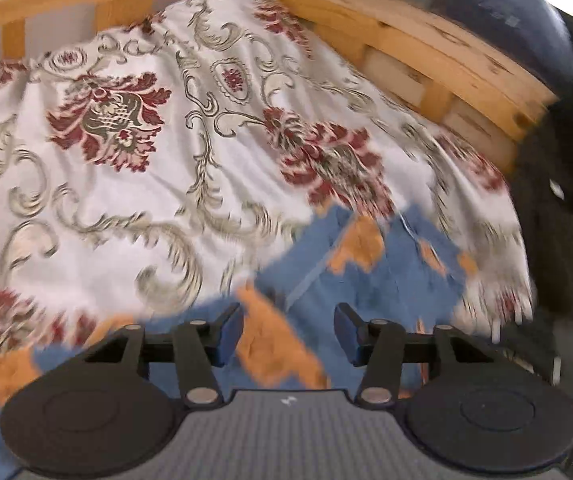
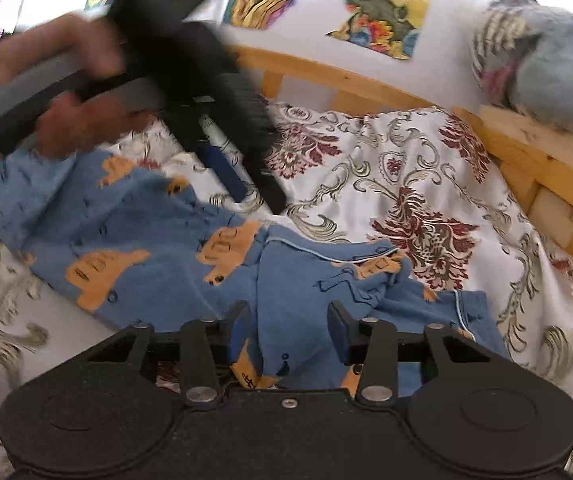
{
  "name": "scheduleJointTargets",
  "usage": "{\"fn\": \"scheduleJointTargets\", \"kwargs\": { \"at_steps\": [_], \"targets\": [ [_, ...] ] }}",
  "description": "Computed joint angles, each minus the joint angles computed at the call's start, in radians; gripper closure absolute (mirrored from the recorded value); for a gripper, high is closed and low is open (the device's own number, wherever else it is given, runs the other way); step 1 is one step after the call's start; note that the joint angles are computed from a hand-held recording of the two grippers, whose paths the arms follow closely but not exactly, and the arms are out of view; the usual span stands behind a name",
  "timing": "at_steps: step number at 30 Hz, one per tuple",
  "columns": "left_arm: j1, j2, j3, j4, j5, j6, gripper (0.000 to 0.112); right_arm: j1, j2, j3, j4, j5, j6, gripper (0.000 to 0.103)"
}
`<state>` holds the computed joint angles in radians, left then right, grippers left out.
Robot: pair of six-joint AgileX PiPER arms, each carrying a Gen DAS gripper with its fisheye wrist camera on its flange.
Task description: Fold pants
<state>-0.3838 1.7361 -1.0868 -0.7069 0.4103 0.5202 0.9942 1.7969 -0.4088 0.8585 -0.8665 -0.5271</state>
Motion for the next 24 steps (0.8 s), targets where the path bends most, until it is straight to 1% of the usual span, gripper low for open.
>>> {"fn": "scheduleJointTargets", "kwargs": {
  "at_steps": [1,2,3,6,7,8,10,12,14,18,22,23,24],
  "targets": [
    [-0.001,0.056,-0.070,0.050,0.029,-0.079,0.064,-0.013,0.017,-0.008,-0.014,0.012,0.000,0.071],
    [0.000,0.105,-0.129,0.085,0.059,-0.142,0.069,-0.026,0.026,-0.006,-0.036,0.018,0.014,0.072],
    [0.004,0.154,-0.190,0.098,0.100,-0.185,0.071,-0.034,0.031,-0.004,-0.051,0.020,0.027,0.074],
    [-0.004,0.252,-0.313,0.181,0.187,-0.328,0.087,-0.033,0.030,0.000,-0.048,0.015,0.045,0.099],
    [-0.003,0.269,-0.326,0.171,0.198,-0.332,0.100,-0.033,0.022,0.004,-0.052,0.015,0.055,0.099],
    [-0.003,0.280,-0.335,0.166,0.202,-0.342,0.106,-0.032,0.013,0.007,-0.051,0.017,0.064,0.099],
    [-0.003,0.280,-0.329,0.134,0.189,-0.329,0.109,-0.031,-0.004,0.016,-0.052,0.016,0.085,0.100],
    [-0.003,0.261,-0.312,0.092,0.168,-0.319,0.110,-0.027,-0.026,0.024,-0.037,0.025,0.103,0.100],
    [0.002,0.241,-0.312,0.040,0.174,-0.311,0.111,-0.029,-0.054,0.036,-0.028,0.037,0.138,0.100],
    [-0.023,0.228,-0.362,-0.010,0.187,-0.314,0.111,-0.030,-0.118,0.077,0.019,0.048,0.224,0.100],
    [-0.103,0.278,-0.498,0.003,0.234,-0.332,0.111,-0.078,-0.184,0.138,-0.017,0.093,0.437,0.098],
    [-0.127,0.295,-0.532,0.013,0.248,-0.337,0.111,-0.086,-0.192,0.146,-0.016,0.100,0.460,0.096],
    [-0.154,0.323,-0.587,0.035,0.270,-0.353,0.111,-0.084,-0.197,0.151,0.005,0.099,0.463,0.092]
  ]
}}
